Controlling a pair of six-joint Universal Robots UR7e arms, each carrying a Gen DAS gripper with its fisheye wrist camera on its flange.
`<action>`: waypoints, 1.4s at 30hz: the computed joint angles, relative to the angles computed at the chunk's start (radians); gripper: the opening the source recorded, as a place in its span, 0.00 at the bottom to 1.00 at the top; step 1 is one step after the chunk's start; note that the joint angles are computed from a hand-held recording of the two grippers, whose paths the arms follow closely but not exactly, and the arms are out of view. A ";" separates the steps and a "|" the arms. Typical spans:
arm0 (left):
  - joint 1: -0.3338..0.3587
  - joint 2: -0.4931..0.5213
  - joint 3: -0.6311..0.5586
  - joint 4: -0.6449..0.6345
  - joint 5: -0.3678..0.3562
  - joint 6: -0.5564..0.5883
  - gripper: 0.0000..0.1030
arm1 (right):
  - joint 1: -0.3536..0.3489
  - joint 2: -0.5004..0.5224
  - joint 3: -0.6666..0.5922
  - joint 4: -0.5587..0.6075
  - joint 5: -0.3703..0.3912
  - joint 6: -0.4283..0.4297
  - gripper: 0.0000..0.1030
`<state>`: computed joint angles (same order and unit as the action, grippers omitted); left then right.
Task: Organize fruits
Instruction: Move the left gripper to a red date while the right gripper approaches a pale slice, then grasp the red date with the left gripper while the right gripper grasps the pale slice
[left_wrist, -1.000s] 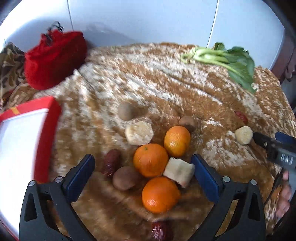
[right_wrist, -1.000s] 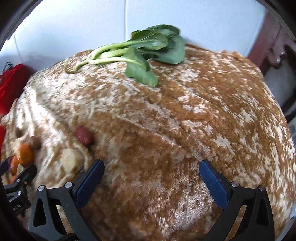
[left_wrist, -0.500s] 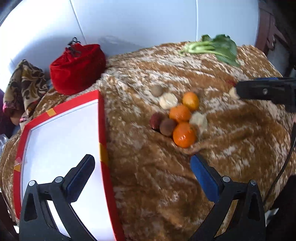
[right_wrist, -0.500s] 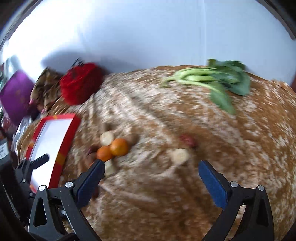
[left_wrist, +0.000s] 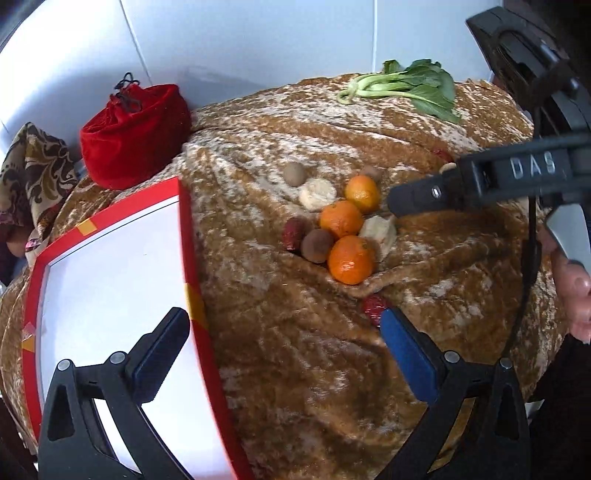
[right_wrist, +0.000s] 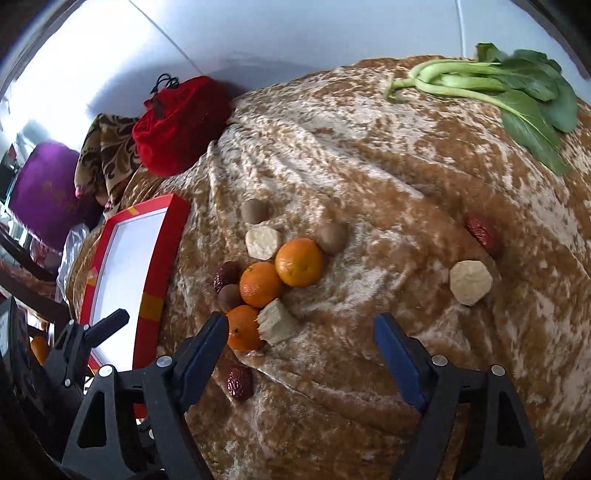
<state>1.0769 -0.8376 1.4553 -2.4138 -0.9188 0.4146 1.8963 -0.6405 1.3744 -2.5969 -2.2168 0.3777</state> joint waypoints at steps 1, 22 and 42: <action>-0.002 0.000 0.001 0.012 -0.010 0.000 1.00 | 0.000 -0.011 0.008 -0.003 0.003 0.009 0.80; 0.014 0.078 -0.126 0.291 -0.207 -0.132 0.44 | -0.033 -0.159 0.129 -0.024 0.010 0.133 0.80; 0.019 0.078 -0.137 0.314 -0.211 -0.173 0.21 | -0.080 -0.190 0.167 -0.074 0.120 0.195 0.71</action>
<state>1.0963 -0.7596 1.3186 -2.0993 -1.1302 0.2415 1.8163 -0.8301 1.5419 -2.6713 -2.0969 0.5722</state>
